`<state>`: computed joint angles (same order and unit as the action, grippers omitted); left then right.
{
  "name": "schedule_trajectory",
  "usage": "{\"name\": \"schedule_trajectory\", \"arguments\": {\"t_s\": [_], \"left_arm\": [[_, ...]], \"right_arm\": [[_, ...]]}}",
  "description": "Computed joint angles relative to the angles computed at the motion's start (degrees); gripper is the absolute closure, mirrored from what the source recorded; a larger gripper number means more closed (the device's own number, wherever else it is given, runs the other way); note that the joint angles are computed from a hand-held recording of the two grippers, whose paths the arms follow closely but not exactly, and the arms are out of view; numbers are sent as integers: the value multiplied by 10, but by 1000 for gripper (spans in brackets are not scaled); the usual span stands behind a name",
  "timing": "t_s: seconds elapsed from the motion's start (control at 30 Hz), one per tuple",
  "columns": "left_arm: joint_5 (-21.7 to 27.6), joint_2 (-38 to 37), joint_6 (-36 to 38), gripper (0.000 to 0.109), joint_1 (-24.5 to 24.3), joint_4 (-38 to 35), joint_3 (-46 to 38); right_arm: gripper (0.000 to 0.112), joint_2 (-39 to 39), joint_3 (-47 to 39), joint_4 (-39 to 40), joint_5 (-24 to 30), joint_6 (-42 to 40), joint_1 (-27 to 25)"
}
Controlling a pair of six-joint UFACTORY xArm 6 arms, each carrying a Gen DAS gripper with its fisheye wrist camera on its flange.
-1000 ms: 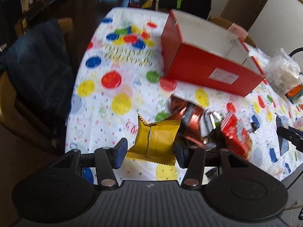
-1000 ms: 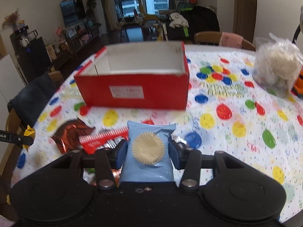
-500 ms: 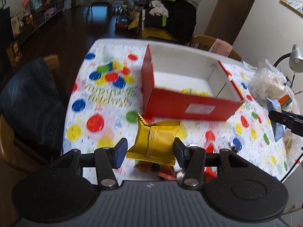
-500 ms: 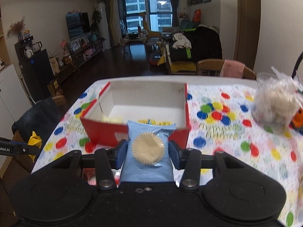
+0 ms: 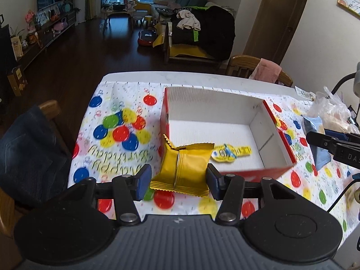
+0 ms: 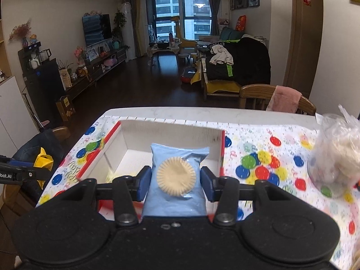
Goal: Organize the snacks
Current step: 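Carry both packets into the red box and release them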
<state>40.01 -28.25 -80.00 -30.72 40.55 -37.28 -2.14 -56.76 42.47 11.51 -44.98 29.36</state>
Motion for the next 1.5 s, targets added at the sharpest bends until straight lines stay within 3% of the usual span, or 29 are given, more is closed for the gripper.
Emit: {"name": "schedule_trajectory", "arguments": {"t_s": [0.33,0.57,0.9,1.17,1.5], "left_arm": [[-27,151,79,57,64,-27,-120],[-10,252,138,57,86,-59,-210],[34,377,272,57,108,-162,-325],[74,445,375,57,114,-228,-393],[108,483,419,56,118,-252,-435]], "right_arm": [[66,116,-128,-56,41,38,-25],[66,192,-213,-124,81,76,-26],[66,310,-338,-239,182,129,-17],[66,389,-437,-293,287,155,-7],[67,428,-485,-325,336,167,-2]]}}
